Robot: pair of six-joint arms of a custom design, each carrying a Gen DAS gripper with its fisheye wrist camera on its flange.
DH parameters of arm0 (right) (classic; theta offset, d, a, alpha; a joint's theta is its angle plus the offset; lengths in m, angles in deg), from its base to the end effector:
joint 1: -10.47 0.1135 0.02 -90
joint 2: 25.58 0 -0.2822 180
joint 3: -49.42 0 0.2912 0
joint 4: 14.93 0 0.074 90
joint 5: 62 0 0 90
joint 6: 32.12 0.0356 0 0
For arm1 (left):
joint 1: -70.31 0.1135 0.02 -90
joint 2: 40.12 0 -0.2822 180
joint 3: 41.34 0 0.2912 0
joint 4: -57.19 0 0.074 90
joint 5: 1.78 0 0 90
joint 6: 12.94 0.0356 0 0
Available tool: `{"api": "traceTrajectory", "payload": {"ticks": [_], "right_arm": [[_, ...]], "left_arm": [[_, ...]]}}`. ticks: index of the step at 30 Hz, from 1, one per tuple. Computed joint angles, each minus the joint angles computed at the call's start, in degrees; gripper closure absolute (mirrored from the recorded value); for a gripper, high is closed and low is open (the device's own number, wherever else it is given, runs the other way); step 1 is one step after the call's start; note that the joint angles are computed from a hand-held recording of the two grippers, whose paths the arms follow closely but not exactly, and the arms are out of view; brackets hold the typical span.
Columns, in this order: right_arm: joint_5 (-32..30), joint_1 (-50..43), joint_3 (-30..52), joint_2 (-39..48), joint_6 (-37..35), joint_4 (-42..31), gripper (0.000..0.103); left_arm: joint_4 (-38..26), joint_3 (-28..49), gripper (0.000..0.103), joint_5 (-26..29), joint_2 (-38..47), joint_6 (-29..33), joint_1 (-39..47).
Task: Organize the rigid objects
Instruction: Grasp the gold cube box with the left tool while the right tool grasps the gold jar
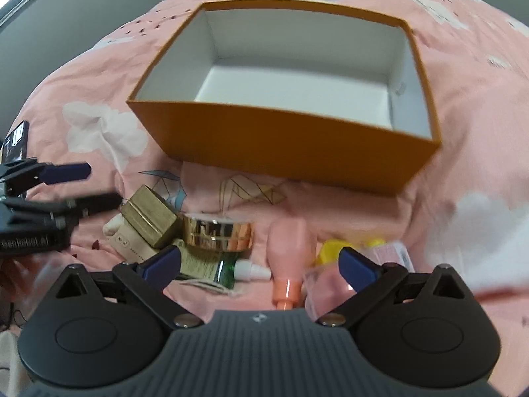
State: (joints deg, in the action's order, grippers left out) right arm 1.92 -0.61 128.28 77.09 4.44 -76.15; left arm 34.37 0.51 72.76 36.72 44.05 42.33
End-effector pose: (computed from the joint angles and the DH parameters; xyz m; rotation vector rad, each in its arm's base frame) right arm 0.3538 -0.0533 0.1657 -1.0330 2.5885 0.4813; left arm 0.2270 -0.1099 0.1296 -0.2095 2.5176 -0.0744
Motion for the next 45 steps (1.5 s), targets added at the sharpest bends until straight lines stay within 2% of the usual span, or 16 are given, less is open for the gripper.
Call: {"api": "traceTrajectory", "payload": {"ticks": [2,5,9,14,19,22,25,27,29,34,38,45], "right_arm": [[1.1,1.6,1.2,1.2,-2.0,-0.7,0.018],[3.9,4.9,1.3,2.2,-6.1,-0.3,0.019],[8.5,9.1,0.8,3.6,-9.0,2.8,0.019],[8.8,11.9,-2.5,3.0,-19.9,7.8,0.020],[9.7,13.3,-4.3,3.2,-32.3,9.0,0.020],[8.8,14.0,-7.4,2.0,-35.7,13.4,0.021],[9.4,15.2,-8.3,2.4,-35.5,16.0,0.030],[9.7,16.4,-8.1,3.5,-34.3,16.4,0.032],[9.6,16.9,-6.6,5.1,-33.5,15.3,0.042],[9.5,18.2,-3.4,7.7,-27.4,14.1,0.056],[8.9,18.9,1.1,11.2,-24.3,10.3,0.057],[6.9,19.3,2.8,14.0,-24.0,9.1,0.057]], "left_arm": [[0.4,0.0,0.017,1.5,1.0,1.6,0.2],[-0.2,2.1,0.015,-0.1,5.6,1.9,-0.6],[-1.4,5.5,0.015,0.6,11.4,2.7,-0.4],[-2.1,7.8,0.014,0.8,15.9,5.1,-0.4],[-1.1,8.5,0.013,2.7,18.0,6.3,0.9],[-1.3,9.8,0.013,2.2,20.4,5.8,1.1],[-1.0,10.1,0.016,3.7,21.8,5.9,2.3],[-0.3,9.4,0.018,4.8,21.5,5.3,3.3],[0.5,8.6,0.019,5.5,20.7,4.7,4.1],[1.2,8.3,0.020,6.7,20.7,4.0,5.6],[0.8,9.9,0.020,7.1,23.2,4.9,6.1],[2.3,9.8,0.020,8.7,24.3,4.2,7.6]]}}
